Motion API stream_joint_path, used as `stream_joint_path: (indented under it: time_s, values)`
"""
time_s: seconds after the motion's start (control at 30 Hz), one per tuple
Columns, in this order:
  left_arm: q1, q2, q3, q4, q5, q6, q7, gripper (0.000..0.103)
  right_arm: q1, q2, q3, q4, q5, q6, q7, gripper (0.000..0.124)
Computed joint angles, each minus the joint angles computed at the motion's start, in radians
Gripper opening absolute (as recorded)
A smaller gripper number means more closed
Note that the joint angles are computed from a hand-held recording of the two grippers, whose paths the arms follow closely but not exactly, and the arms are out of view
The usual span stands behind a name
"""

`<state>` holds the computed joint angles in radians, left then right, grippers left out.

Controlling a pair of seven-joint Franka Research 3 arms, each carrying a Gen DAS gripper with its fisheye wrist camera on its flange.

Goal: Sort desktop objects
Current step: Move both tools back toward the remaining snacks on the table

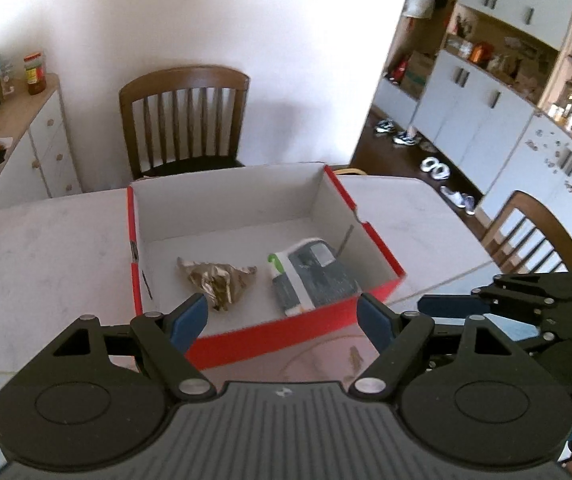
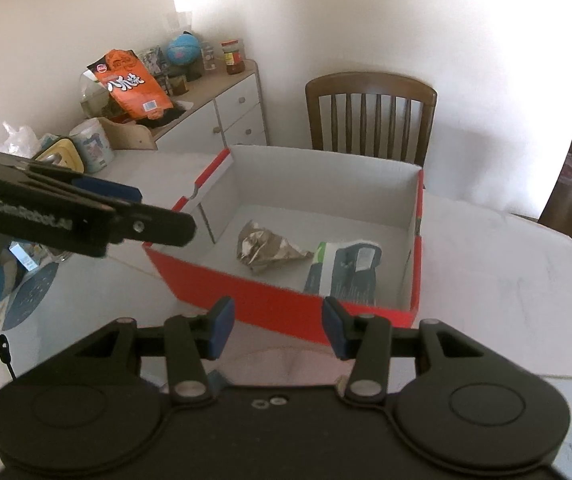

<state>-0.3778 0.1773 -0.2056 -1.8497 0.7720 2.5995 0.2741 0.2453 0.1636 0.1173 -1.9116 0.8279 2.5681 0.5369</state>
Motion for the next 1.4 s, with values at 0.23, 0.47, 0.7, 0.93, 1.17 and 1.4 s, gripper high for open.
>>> stream_joint_path:
  time_s: [0.23,0.47,0.7,0.93,1.17,1.4]
  values:
    - [-0.003,-0.085,-0.018,-0.114,0.066,0.033,-0.077,0.081,0.018,-0.093,-0.007,-0.121,0.022,0.040,0.007,0.051]
    - [0.009,-0.143,-0.048,-0.199,0.133,0.045,-0.134,0.096,0.044,-0.167,-0.023,-0.221,0.097,0.075,-0.025,0.071]
    - [0.021,-0.178,-0.067,-0.264,0.193,0.064,-0.190,0.103,0.079,-0.201,-0.026,-0.306,0.106,0.153,-0.047,0.083]
    - [0.031,-0.221,-0.086,-0.341,0.213,0.050,-0.248,0.103,0.100,-0.210,-0.030,-0.363,0.131,0.209,-0.050,0.083]
    - [0.049,-0.266,-0.104,-0.439,0.248,0.051,-0.324,0.103,0.111,-0.207,-0.028,-0.402,0.127,0.246,-0.039,0.082]
    - [0.057,-0.259,-0.106,-0.495,0.269,0.050,-0.342,0.103,0.119,-0.196,-0.020,-0.430,0.079,0.273,-0.011,0.081]
